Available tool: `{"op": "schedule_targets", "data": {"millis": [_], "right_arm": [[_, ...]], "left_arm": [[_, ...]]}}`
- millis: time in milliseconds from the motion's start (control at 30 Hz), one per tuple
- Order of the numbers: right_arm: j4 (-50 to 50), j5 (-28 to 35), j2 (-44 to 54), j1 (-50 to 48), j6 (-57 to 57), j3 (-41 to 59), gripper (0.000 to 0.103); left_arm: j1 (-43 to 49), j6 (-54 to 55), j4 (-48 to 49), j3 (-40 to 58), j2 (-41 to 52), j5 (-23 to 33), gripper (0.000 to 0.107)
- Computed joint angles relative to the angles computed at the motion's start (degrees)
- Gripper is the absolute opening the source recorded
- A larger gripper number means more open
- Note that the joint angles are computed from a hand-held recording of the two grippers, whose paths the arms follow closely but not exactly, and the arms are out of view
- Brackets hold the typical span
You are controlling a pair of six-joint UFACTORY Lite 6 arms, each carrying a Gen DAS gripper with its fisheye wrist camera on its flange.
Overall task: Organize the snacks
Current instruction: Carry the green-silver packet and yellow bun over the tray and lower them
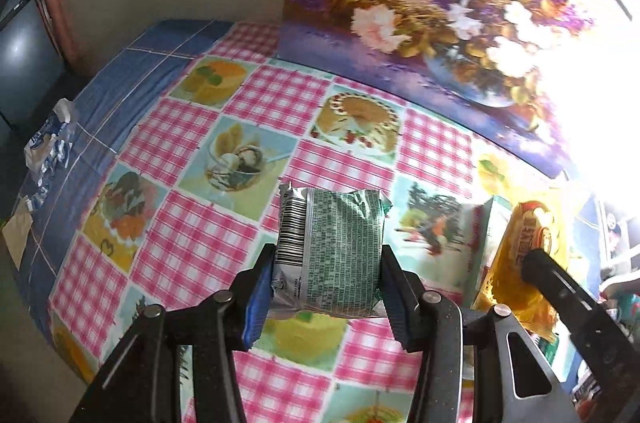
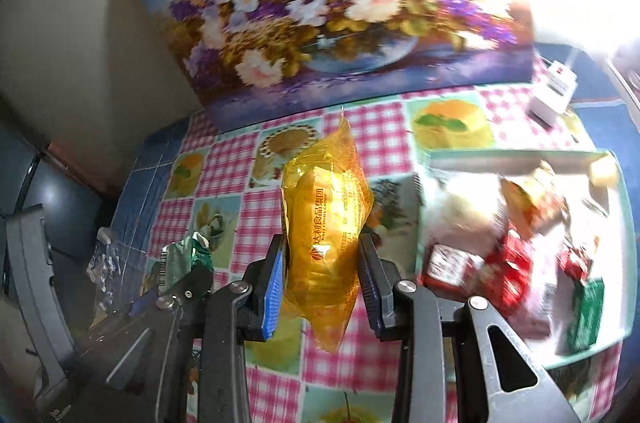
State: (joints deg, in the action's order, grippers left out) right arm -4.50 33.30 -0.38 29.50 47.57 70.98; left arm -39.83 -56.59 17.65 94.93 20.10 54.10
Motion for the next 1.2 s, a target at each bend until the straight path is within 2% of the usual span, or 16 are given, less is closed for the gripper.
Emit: {"op": "schedule_targets", "data": {"millis": [333, 567, 767, 900, 1200], "right_arm": [[-11.1, 3.7, -13.7, 0.6, 13.4, -12.4, 0.036], [-14.8, 5.8, -18.6, -0.7, 16.2, -16.5, 0.036], [-11.9, 4.8, -23.6, -5.7, 12.4, -21.4, 0.036], [-10.9, 6.2, -29.0, -12.2, 10.7, -26.0, 0.036], [0.0, 7.0, -35.4, -30.7, -5.2, -33.2, 0.036]], "left_arm": [[-7.8, -5.9, 2.7, 4.8, 2.4, 1.4, 0.052], [-11.8, -6.5, 3.9, 12.1, 8.1, 3.0, 0.052], [-14.4, -5.8, 3.9, 17.7, 12.7, 3.8, 0.052], [-16.5, -4.0, 3.1, 23.0, 17.0, 4.7, 0.052], [-19.8, 3.4, -2.6, 46.2, 32.9, 10.9, 0.052]]}}
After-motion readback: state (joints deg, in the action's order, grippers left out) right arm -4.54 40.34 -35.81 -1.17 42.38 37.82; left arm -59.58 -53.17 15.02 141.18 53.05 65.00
